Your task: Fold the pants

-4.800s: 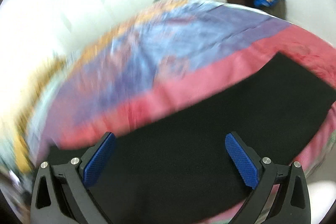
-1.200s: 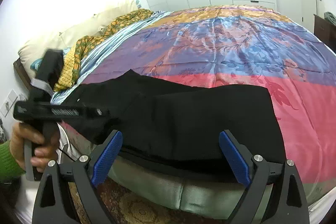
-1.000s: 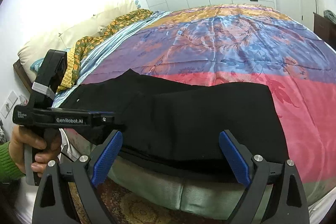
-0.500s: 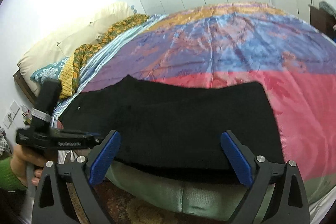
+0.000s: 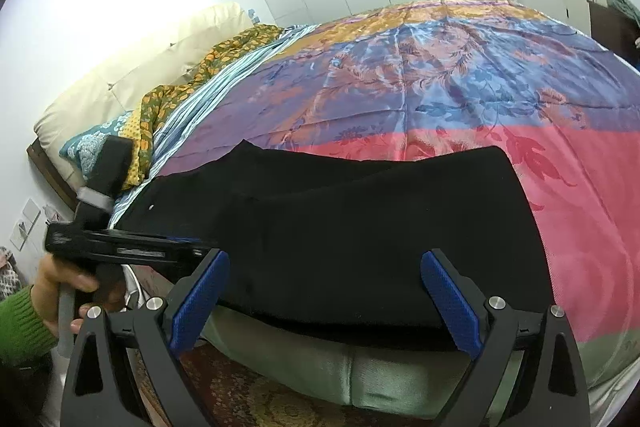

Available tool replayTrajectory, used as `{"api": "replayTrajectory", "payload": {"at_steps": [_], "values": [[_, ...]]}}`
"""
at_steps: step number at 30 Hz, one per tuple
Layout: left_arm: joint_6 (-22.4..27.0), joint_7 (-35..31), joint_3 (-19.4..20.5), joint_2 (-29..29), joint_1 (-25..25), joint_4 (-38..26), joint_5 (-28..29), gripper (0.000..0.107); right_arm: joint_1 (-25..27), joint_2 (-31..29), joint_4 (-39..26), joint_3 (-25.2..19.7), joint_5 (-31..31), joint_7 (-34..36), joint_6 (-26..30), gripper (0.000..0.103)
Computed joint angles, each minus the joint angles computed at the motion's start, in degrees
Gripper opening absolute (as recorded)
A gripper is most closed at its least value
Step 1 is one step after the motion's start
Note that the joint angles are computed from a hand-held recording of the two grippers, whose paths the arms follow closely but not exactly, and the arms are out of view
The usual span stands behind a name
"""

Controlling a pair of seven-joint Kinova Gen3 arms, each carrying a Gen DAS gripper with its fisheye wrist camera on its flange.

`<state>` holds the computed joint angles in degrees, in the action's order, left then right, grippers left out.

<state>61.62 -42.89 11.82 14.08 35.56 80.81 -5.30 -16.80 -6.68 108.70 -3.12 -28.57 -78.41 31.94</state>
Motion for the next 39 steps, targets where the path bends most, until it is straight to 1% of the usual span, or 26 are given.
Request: {"api": "replayTrajectory", "payload": {"at_steps": [1, 2, 3, 4, 6, 8, 9, 11, 12, 14, 15, 16, 18, 20, 21, 22, 24, 25, 27, 28, 31, 33, 34, 35, 37, 39], "values": [[-0.3, 0.1, 1.1, 0.1, -0.9, -0.2, 0.2, 0.016, 1.0, -0.1, 0.0, -0.9, -0.2, -0.2, 0.0, 0.096], [0.2, 0.5, 1.1, 0.1, -0.8, -1.2, -0.5, 0.014, 3.0, -0.3, 0.0, -2.3, -0.7, -0.1, 0.1, 0.096], [0.7, 0.8, 0.6, -0.2, 0.5, -2.0, -2.2, 0.014, 5.6, -0.3, -0.1, -4.3, -1.1, 0.0, 0.3, 0.096], [1.1, 0.7, -1.0, -0.9, 2.7, -3.0, -4.5, 0.014, 8.2, -0.6, 0.0, -6.5, -1.0, -0.8, 0.1, 0.096], [0.2, 2.1, -2.9, -2.5, 5.2, -2.9, -8.4, 0.013, 13.1, -1.0, -0.2, -10.8, 1.0, -4.1, 0.0, 0.096], [-0.8, 2.5, -2.7, -3.6, 4.1, -2.4, -10.0, 0.011, 16.3, -1.5, -0.1, -12.9, 1.8, -6.9, 0.1, 0.096], [-1.4, 2.0, -2.3, -4.0, 2.6, -1.4, -9.4, 0.009, 18.0, -1.6, 0.0, -13.9, 1.5, -7.4, 0.1, 0.096], [-2.0, -0.1, 0.0, -3.2, -2.0, 0.9, -5.6, 0.009, 21.5, -1.7, -0.1, -15.7, 0.3, -7.8, 0.8, 0.096], [-2.5, -0.8, 0.7, -2.3, -3.1, 1.6, -4.2, 0.009, 22.6, -1.5, -0.5, -15.9, -0.4, -7.5, 1.5, 0.096], [-3.6, -1.3, 0.3, -1.3, -2.1, 3.2, -4.4, 0.010, 23.5, -0.9, -1.2, -15.2, -3.1, -4.4, 2.2, 0.096], [-3.6, -0.4, -0.8, -1.3, -0.1, 3.4, -5.8, 0.012, 23.2, -0.6, -2.1, -14.2, -4.4, -2.0, 2.8, 0.096], [-3.6, 0.2, -1.0, -1.2, 0.8, 3.3, -7.1, 0.012, 23.1, -0.3, -3.1, -13.3, -5.6, 0.3, 4.2, 0.096], [-3.2, 0.3, -0.5, -1.4, 0.6, 3.2, -7.6, 0.015, 21.3, 1.2, -6.7, -10.7, -6.6, 4.9, 8.7, 0.096], [-3.3, 0.8, -0.6, -1.5, 0.9, 3.4, -8.2, 0.018, 17.3, 4.2, -9.0, -6.9, -8.5, 9.4, 13.3, 0.096], [-3.9, 0.8, -0.7, -2.0, 0.6, 4.3, -8.1, 0.020, 16.7, 6.2, -10.0, -6.5, -8.3, 10.6, 15.6, 0.096], [-4.9, 1.1, -0.7, -2.4, 0.4, 5.2, -7.9, 0.021, 17.2, 8.8, -10.3, -7.1, -7.1, 10.8, 18.0, 0.096], [-7.0, 1.4, -0.6, -3.0, -0.3, 6.5, -7.0, 0.022, 18.6, 11.7, -11.4, -8.2, -3.7, 9.7, 22.6, 0.090], [-7.4, 1.4, -0.5, -3.2, -0.5, 6.9, -6.9, 0.022, 20.0, 11.5, -12.6, -9.1, -3.4, 10.1, 24.2, 0.088], [-8.4, 1.6, -0.3, -3.2, -0.6, 7.4, -6.9, 0.024, 21.8, 12.1, -15.6, -9.3, -4.8, 10.1, 27.7, 0.088], [-8.8, 1.4, -0.2, -3.3, -0.7, 7.6, -6.9, 0.025, 23.8, 12.6, -17.3, -10.0, -6.6, 9.8, 28.8, 0.088], [-9.9, 1.4, -0.1, -3.2, -0.8, 8.0, -6.6, 0.029, 27.4, 14.4, -21.5, -11.4, -10.2, 9.7, 28.6, 0.088], [-10.4, 1.8, -0.1, -3.2, -0.6, 8.3, -6.8, 0.032, 29.7, 18.7, -25.9, -13.1, -11.6, 7.7, 29.3, 0.088], [-10.7, 2.1, -0.1, -3.2, -0.5, 8.4, -7.0, 0.033, 29.7, 20.7, -27.5, -13.0, -11.7, 6.0, 29.6, 0.088], [-11.0, 2.2, -0.1, -3.1, -0.4, 8.5, -7.2, 0.033, 28.7, 23.0, -28.9, -12.2, -11.0, 3.7, 29.9, 0.088], [-11.7, 1.7, 0.0, -3.2, -0.7, 8.9, -6.8, 0.035, 25.7, 27.8, -31.6, -8.5, -9.9, -0.8, 32.3, 0.088], [-11.7, 1.0, 0.1, -3.3, -0.9, 8.9, -6.2, 0.035, 23.6, 29.6, -31.5, -4.0, -12.3, -2.4, 33.9, 0.086]]}}
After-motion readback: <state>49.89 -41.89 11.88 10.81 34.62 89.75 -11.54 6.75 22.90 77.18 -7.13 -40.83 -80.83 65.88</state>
